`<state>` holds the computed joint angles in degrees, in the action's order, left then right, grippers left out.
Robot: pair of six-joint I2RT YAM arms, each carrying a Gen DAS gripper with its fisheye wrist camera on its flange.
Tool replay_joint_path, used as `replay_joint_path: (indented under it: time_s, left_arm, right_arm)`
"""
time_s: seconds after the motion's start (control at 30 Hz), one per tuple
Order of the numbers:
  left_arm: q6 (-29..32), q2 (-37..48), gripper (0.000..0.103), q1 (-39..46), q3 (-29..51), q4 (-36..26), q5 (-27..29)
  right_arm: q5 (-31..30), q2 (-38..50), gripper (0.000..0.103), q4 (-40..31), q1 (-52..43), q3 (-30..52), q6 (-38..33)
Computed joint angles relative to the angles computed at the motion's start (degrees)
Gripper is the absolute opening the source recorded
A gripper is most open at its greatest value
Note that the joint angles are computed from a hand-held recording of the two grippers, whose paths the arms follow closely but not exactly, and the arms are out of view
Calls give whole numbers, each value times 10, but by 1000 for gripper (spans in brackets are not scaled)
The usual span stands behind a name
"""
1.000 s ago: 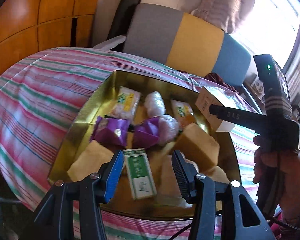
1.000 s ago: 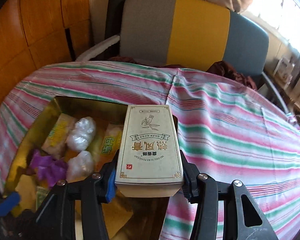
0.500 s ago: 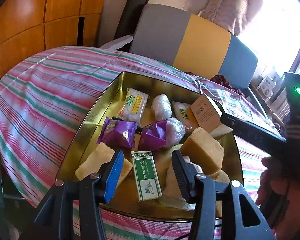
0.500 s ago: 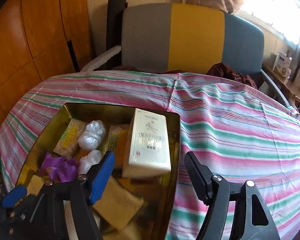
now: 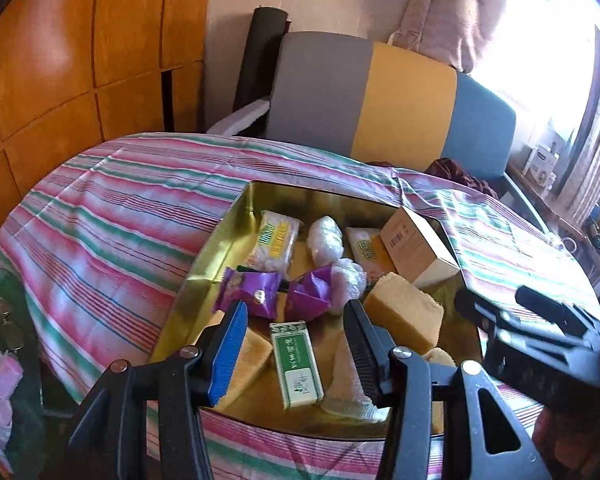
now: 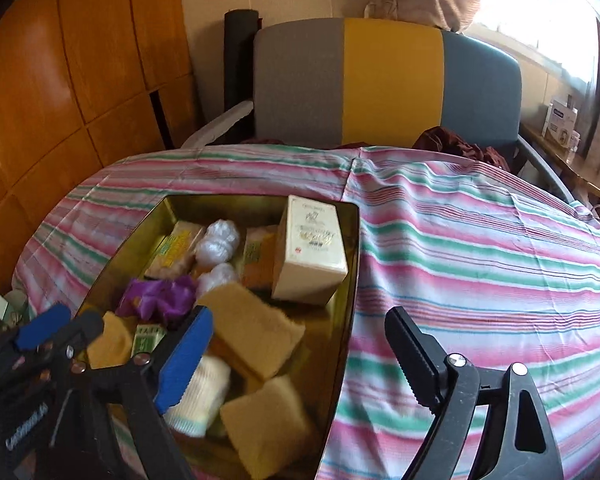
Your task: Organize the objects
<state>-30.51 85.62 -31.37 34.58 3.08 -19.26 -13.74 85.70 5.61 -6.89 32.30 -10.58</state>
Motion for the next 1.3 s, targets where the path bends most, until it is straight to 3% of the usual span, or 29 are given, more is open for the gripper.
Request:
replay_joint_path:
  time_s: [0.2,0.4,0.53,0.97,1.3]
  left_arm:
    - [-27,-35,50,14,-21,-13,-8]
    - [-26,-55,51,-12,-16,-58,-82]
    - [-17,-60,51,-19,1,-103,-98]
    - [-19,-74,50,-24,-1,-134,-98]
    - [-10,-67,50,-8,-3,-126,-59]
  right_arm:
    - [4,-64,103,-28,13,-32,4]
    - [61,-114,103,-48,52,-48,29]
    - [93,-137,103,-56,72,-56,45]
    - [134,-159,103,-86,104,-58,78]
    - [158,-159,103,-90,118,-55,90]
